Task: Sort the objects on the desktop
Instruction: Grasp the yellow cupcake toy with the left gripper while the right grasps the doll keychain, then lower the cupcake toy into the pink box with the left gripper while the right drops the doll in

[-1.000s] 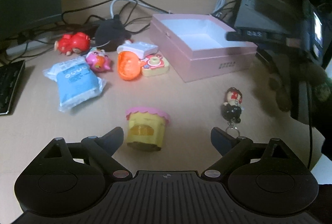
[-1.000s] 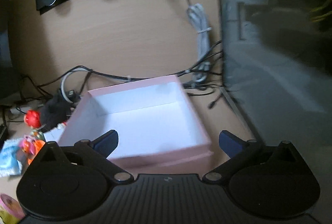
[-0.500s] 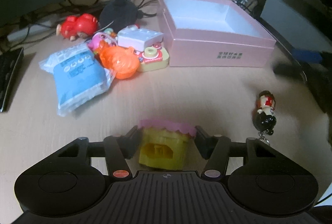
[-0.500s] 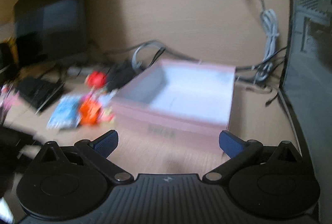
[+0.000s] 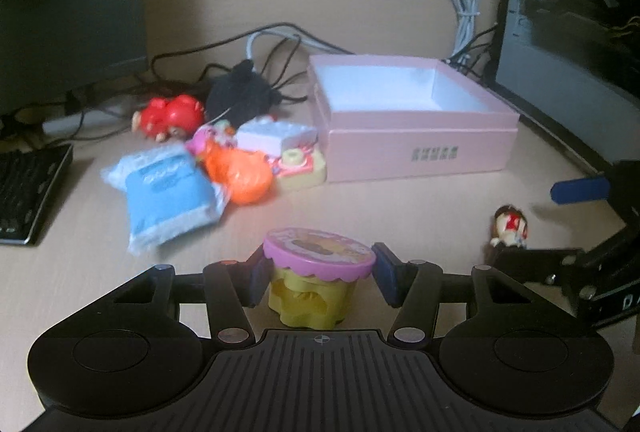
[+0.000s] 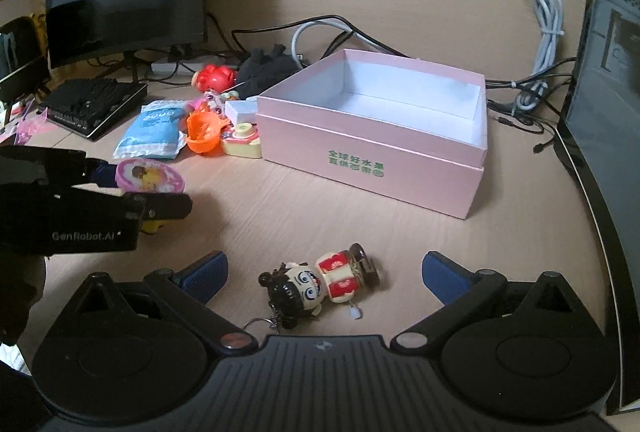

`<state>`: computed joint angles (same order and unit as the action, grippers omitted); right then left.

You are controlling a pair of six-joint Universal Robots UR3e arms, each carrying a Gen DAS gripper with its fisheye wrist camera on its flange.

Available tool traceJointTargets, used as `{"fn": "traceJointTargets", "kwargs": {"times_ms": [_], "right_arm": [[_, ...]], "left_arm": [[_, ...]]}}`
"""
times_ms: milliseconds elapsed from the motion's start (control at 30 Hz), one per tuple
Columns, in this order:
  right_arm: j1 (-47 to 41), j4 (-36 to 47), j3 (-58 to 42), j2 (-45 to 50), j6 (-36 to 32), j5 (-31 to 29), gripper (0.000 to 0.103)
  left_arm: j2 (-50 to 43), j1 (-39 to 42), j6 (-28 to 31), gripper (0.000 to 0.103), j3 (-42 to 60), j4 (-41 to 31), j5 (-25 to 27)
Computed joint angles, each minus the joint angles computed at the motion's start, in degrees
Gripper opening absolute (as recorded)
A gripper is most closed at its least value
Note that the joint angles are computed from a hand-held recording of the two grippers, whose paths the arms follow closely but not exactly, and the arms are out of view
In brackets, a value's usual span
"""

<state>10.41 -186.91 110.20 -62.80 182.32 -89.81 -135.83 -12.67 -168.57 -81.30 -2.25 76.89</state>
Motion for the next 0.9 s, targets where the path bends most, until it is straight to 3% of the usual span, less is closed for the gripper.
{"fn": "traceJointTargets", "kwargs": {"times_ms": [100,433,700,833,900], "right_arm": [[0.2,0.5,0.0,0.0,-0.2,-0.1,0.103],[1.0,1.0,-0.6,0.5,-0.9,-0.6,0.103],[-0.5,1.0,-3.6,4.2,-2.5,0.9,0.102],[-1.8,5.4,-3.9,3.0,-1.4,2.2,0.069],[-1.8,4.1,-1.3,1.1,-1.7,1.7,0.068]], "left_arm": [[1.7,1.0,0.6,0.06,-3.4,1.0,-0.5],[7.8,4.0,0.5,0.084,-11.7,-1.1,-1.5],[10.3,4.3,1.7,0.087,-12.4,-4.2,-4.0],[8.6,2.9,0.3,0.085,-9.9,-4.1,-1.0],[7.7,2.2,-0.9,0.079,-8.3,-4.1,1.2]]}}
